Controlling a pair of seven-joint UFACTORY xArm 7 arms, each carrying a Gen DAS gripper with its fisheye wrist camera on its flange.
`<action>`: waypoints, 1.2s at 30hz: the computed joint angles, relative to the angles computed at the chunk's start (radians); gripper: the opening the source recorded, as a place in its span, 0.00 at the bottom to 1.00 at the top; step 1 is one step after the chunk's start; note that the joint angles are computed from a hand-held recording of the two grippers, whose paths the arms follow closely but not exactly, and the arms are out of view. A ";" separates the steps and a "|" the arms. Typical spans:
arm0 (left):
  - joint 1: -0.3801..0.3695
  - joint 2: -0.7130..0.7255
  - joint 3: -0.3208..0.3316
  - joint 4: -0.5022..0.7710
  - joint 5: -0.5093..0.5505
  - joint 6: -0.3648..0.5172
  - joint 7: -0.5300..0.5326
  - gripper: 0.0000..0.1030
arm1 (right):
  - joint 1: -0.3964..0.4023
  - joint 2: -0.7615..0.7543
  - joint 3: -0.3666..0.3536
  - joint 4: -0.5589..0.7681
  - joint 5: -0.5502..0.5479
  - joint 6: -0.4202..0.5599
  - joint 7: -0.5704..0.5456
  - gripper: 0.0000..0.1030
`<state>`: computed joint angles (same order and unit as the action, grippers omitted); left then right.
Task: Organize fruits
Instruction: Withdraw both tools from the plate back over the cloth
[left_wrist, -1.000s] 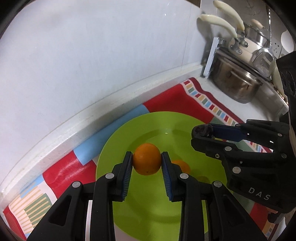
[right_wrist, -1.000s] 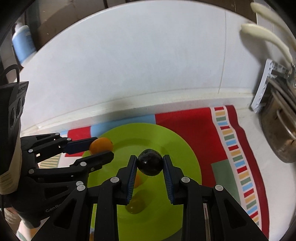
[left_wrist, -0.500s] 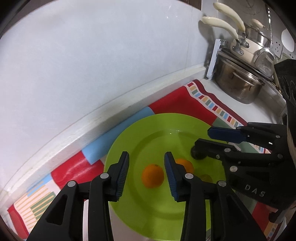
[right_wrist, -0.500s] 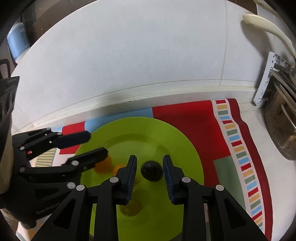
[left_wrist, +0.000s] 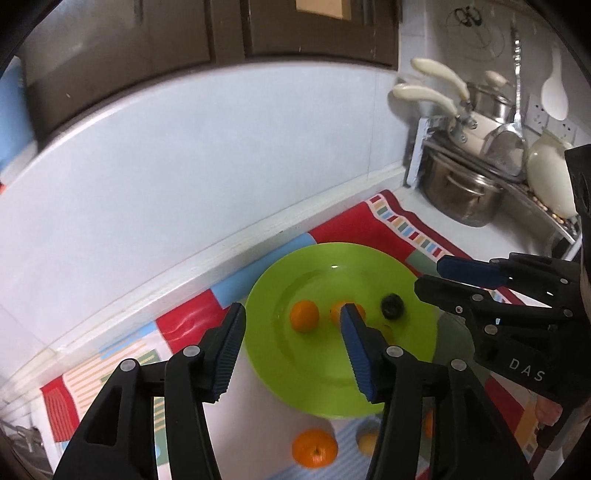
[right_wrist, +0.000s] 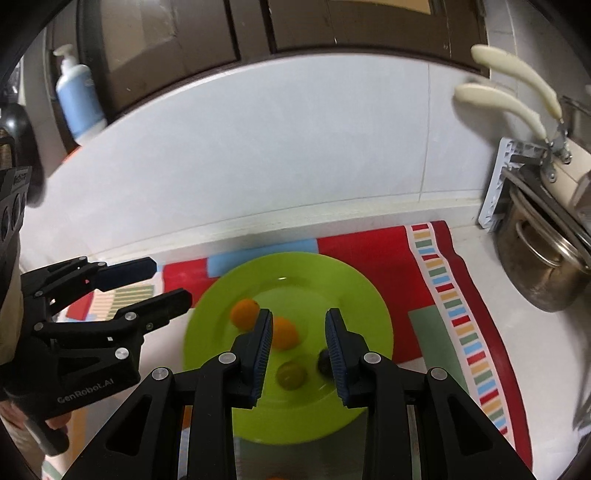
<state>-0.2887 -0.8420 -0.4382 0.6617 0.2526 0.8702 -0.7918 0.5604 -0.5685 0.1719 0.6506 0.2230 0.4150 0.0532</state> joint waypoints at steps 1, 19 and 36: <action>-0.008 -0.021 -0.006 0.003 0.000 0.021 0.000 0.53 | 0.001 -0.022 0.006 -0.008 -0.001 0.008 0.007 0.31; -0.086 -0.339 -0.106 -0.003 -0.081 0.270 -0.012 0.74 | 0.073 -0.312 0.109 -0.094 -0.042 0.130 0.158 0.46; -0.154 -0.483 -0.183 -0.037 -0.213 0.473 -0.043 0.77 | 0.160 -0.375 0.159 -0.136 -0.046 0.219 0.233 0.47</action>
